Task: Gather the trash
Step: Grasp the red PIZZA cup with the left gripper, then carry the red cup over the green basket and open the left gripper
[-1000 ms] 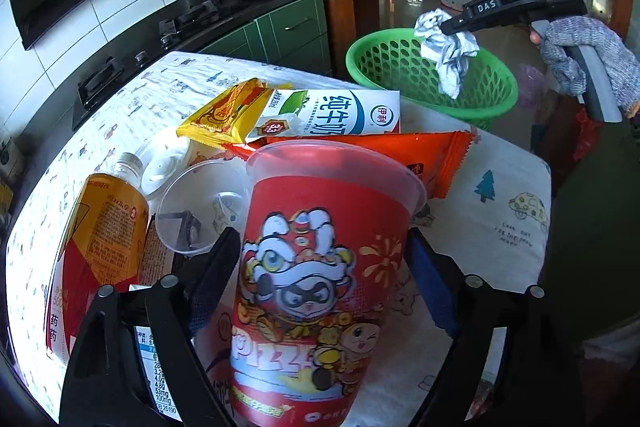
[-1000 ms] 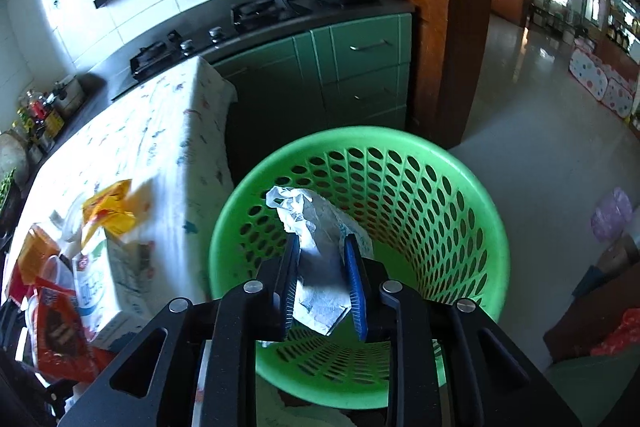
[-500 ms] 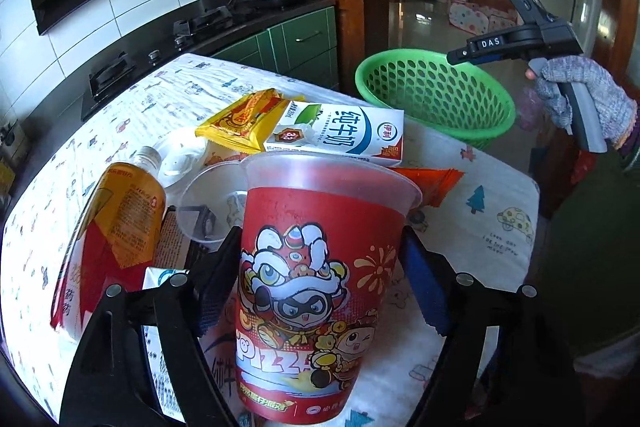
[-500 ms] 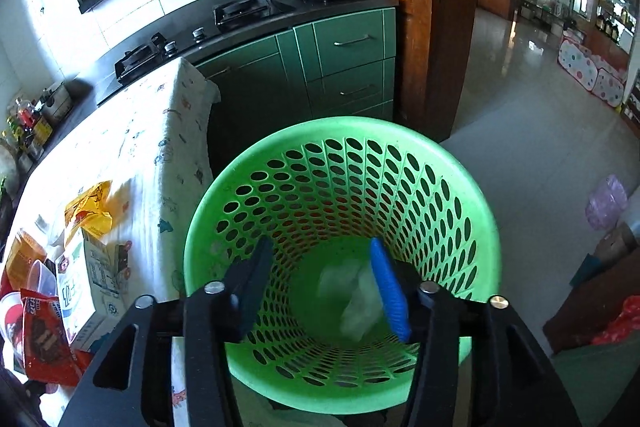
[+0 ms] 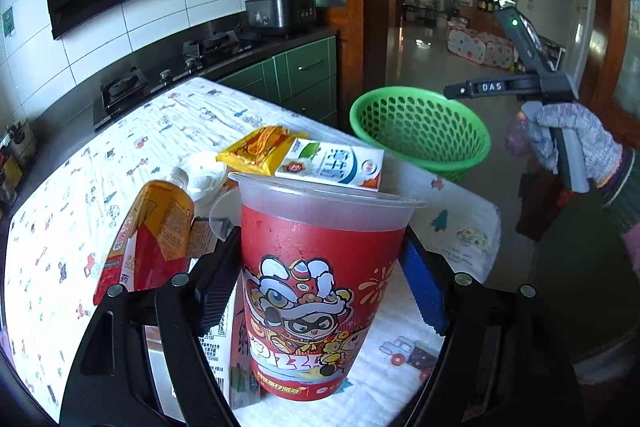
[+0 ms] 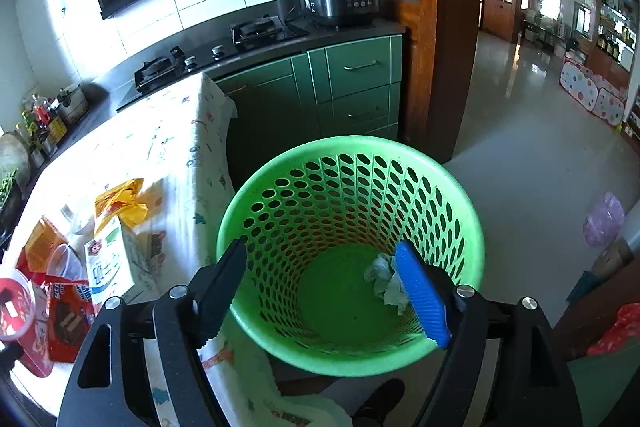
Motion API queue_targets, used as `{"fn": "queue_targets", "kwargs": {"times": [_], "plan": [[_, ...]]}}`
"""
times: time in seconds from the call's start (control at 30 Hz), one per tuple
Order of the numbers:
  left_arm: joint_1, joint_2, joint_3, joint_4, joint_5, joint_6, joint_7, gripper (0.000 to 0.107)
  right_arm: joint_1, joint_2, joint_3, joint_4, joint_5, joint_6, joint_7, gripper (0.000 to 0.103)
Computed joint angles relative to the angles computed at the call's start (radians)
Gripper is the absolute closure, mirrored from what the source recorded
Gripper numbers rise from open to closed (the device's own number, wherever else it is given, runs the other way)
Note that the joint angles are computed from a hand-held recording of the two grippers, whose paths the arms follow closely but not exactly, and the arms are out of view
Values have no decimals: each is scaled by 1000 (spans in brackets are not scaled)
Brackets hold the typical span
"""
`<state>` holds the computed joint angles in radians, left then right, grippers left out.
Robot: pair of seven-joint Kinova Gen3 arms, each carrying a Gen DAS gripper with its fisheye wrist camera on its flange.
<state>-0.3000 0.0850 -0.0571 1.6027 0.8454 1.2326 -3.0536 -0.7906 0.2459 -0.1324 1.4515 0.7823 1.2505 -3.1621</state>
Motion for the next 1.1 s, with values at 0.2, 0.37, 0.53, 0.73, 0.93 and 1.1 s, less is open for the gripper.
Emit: {"fn": "queue_targets", "kwargs": {"times": [0.2, 0.37, 0.53, 0.73, 0.93, 1.1], "plan": [[0, -10, -3, -30, 31, 44, 28, 33, -30, -14, -12, 6, 29, 33, -27, 18], [49, 6, 31, -62, 11, 31, 108, 33, -45, -39, -29, 36, 47, 51, -80, 17], [122, 32, 79, -93, -8, -10, 189, 33, -41, -66, -52, 75, 41, 67, -106, 16], [231, 91, 145, -148, -71, -97, 329, 33, -28, -108, -83, 143, 41, 68, -144, 14], [356, 188, 207, -253, -200, -151, 524, 33, -3, -153, -114, 222, 41, 51, -189, 14], [452, 262, 240, -327, -318, -208, 660, 33, 23, -184, -136, 278, 48, 29, -226, 13]]}}
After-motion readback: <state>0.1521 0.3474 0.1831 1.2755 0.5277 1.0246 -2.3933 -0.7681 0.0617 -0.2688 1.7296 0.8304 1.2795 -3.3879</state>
